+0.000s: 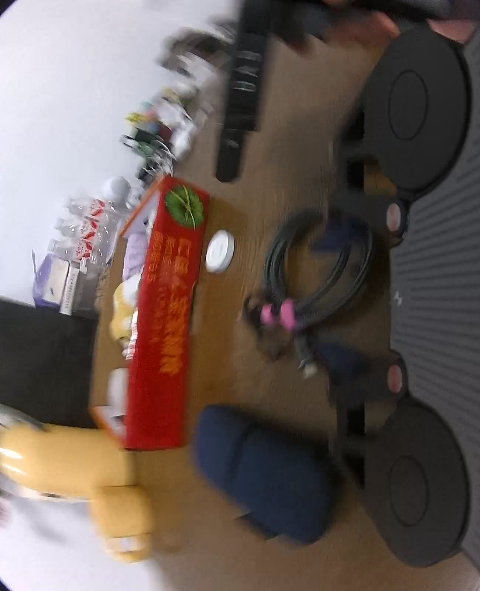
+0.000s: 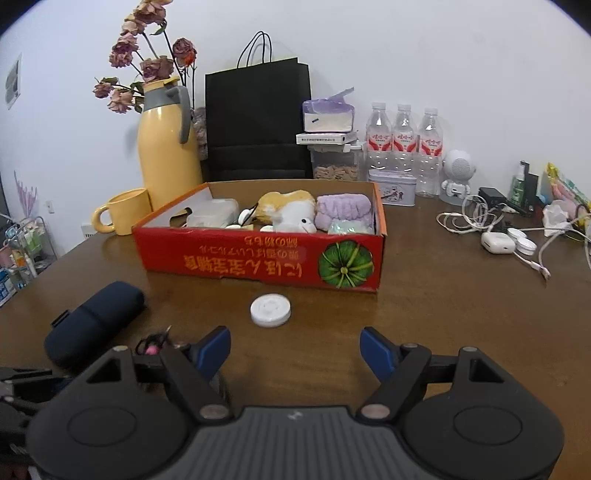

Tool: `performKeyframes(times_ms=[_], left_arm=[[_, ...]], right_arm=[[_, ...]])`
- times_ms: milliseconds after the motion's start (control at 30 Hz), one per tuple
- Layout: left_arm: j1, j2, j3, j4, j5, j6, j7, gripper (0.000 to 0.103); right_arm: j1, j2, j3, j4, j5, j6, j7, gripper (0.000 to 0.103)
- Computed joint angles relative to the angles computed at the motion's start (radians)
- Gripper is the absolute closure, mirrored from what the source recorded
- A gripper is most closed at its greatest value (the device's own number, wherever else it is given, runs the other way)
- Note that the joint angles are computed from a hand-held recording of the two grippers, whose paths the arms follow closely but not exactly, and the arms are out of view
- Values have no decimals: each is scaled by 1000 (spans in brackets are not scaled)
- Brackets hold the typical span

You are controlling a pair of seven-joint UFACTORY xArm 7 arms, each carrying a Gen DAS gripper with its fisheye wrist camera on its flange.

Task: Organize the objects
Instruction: 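Grasp the coiled black cable with the left gripper while the right grasps the white puck, then carry the cable and white puck into the box and open both grippers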

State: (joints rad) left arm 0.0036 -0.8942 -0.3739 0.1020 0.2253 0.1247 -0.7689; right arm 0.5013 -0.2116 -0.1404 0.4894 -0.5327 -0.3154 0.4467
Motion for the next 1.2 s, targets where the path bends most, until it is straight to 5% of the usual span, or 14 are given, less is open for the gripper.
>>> performKeyframes(times_ms=[67, 133, 267, 367, 400, 467, 533, 633, 767, 833, 967, 1067, 1200], left_arm=[[65, -22, -32, -9, 68, -8, 69, 68], [120, -49, -42, -13, 88, 24, 87, 49], [104, -49, 40, -23, 56, 15, 114, 31], [76, 26, 64, -3, 32, -6, 160, 42], [101, 24, 28, -7, 47, -21, 142, 47], [99, 23, 18, -5, 44, -19, 143, 63], [95, 23, 15, 8, 35, 12, 136, 82], [83, 5, 10, 0, 29, 17, 118, 83], [-28, -93, 94, -46, -7, 55, 145, 84], [-80, -210, 98, -68, -26, 141, 133, 85], [-182, -449, 95, -80, -41, 336, 122, 85], [-231, -559, 62, -77, -33, 433, 104, 85], [-291, -626, 43, -77, -45, 508, 55, 85]], right_arm=[[2, 45, -1, 40, -10, -4, 4, 27], [1, 92, -9, 80, -56, -13, 39, 27], [-24, 219, 13, 198, -200, -14, 157, 27], [-63, 307, 71, 288, -264, -2, 194, 29], [-72, 335, 92, 318, -266, 13, 190, 29], [-41, 368, 89, 348, -204, 44, 125, 51], [17, 383, 50, 348, -112, 43, 46, 62], [-74, 364, 137, 328, -132, 46, 79, 65], [-37, 241, 124, 169, 36, 4, -61, 66], [-61, 128, 136, 58, 44, -27, -35, 66], [-2, -120, 0, -117, -145, -23, 127, 65], [45, -281, -52, -217, -146, 31, 114, 65], [57, -388, -24, -301, -98, 70, 97, 65]])
